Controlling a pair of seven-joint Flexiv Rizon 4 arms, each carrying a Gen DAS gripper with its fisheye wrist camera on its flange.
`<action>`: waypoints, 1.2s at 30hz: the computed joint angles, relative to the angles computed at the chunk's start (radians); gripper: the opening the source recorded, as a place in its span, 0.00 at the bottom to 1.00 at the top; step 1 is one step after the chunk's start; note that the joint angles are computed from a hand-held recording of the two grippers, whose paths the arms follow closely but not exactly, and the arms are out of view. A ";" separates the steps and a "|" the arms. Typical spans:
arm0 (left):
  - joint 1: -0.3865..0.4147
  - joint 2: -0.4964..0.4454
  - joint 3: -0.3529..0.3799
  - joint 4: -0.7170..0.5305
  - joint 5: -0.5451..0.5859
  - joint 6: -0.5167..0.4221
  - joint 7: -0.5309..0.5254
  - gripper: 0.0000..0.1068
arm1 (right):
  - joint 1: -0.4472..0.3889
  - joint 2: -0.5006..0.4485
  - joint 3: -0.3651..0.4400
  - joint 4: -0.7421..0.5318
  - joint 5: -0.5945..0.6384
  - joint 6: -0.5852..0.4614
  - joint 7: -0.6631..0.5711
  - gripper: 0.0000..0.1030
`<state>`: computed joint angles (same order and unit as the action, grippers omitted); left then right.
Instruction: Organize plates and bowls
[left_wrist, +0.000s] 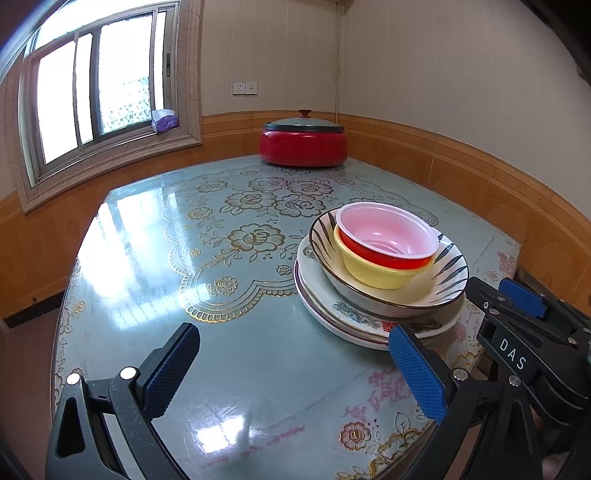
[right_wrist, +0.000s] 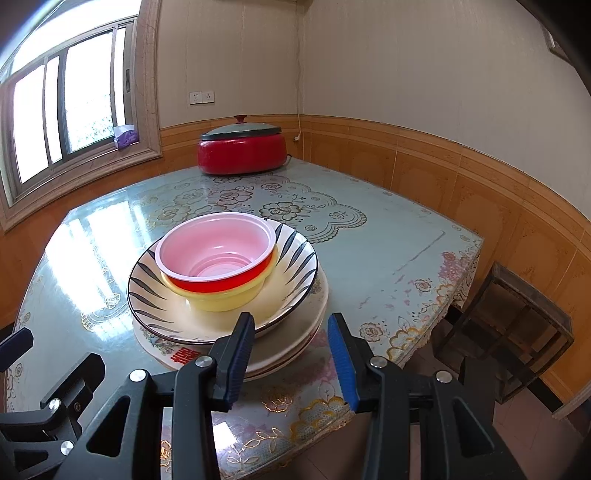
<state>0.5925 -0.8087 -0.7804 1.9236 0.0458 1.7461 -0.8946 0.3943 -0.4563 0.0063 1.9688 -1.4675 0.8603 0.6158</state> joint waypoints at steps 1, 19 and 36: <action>0.002 -0.001 -0.002 0.001 0.001 0.001 0.000 0.96 | 0.000 0.000 0.000 -0.001 0.001 0.000 -0.001 0.40; 0.026 -0.007 -0.026 -0.001 0.003 -0.008 0.015 0.96 | 0.007 -0.003 0.000 -0.010 0.001 -0.009 -0.008 0.40; 0.032 -0.017 -0.032 0.000 0.009 0.001 0.008 0.93 | 0.011 -0.008 -0.003 -0.014 0.011 -0.008 -0.014 0.40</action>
